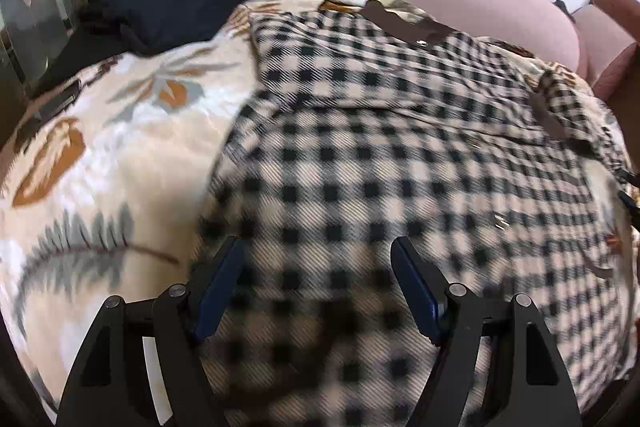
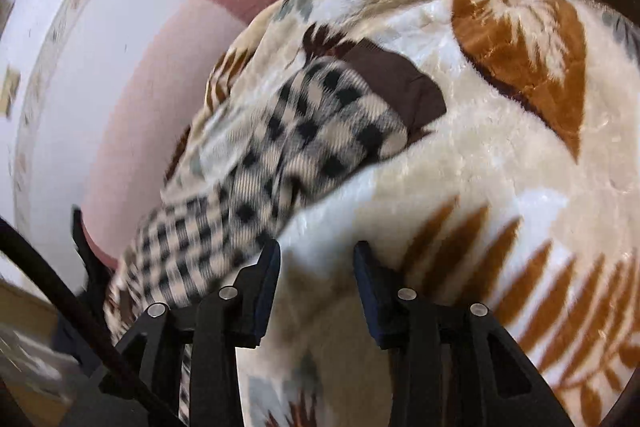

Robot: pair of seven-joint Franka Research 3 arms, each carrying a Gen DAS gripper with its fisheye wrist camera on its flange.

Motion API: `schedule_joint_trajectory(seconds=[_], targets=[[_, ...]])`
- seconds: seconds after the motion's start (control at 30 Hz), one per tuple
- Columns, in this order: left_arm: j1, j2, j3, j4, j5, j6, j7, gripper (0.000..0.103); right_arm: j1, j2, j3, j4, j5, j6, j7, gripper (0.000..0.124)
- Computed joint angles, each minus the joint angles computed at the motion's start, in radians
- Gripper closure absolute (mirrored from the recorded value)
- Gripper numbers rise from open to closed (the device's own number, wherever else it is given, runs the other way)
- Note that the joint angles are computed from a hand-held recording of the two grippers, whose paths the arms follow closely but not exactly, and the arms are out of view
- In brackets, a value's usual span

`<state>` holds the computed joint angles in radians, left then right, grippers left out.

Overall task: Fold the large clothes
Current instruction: 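Grasp the brown cuff of the other sleeve with the right tool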

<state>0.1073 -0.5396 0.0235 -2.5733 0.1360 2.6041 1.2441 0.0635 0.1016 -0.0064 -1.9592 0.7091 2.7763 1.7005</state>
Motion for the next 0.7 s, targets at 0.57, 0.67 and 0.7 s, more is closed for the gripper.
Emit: schedule_joint_trajectory(seconds=[0.57, 0.67, 0.7], targets=[[-0.062, 0.004, -0.068, 0.071, 0.016, -0.106, -0.109, 0.028, -0.127, 0.134, 0.028, 0.151, 0.398, 0.001, -0.234, 0.107], [-0.068, 0.008, -0.065, 0.076, 0.017, -0.114, -0.119, 0.028, -0.124, 0.120, 0.017, 0.138, 0.376, 0.020, -0.207, 0.112], [-0.069, 0.008, -0.064, 0.075, 0.019, -0.112, -0.118, 0.028, -0.108, 0.105, -0.003, 0.120, 0.309, 0.050, -0.139, 0.112]])
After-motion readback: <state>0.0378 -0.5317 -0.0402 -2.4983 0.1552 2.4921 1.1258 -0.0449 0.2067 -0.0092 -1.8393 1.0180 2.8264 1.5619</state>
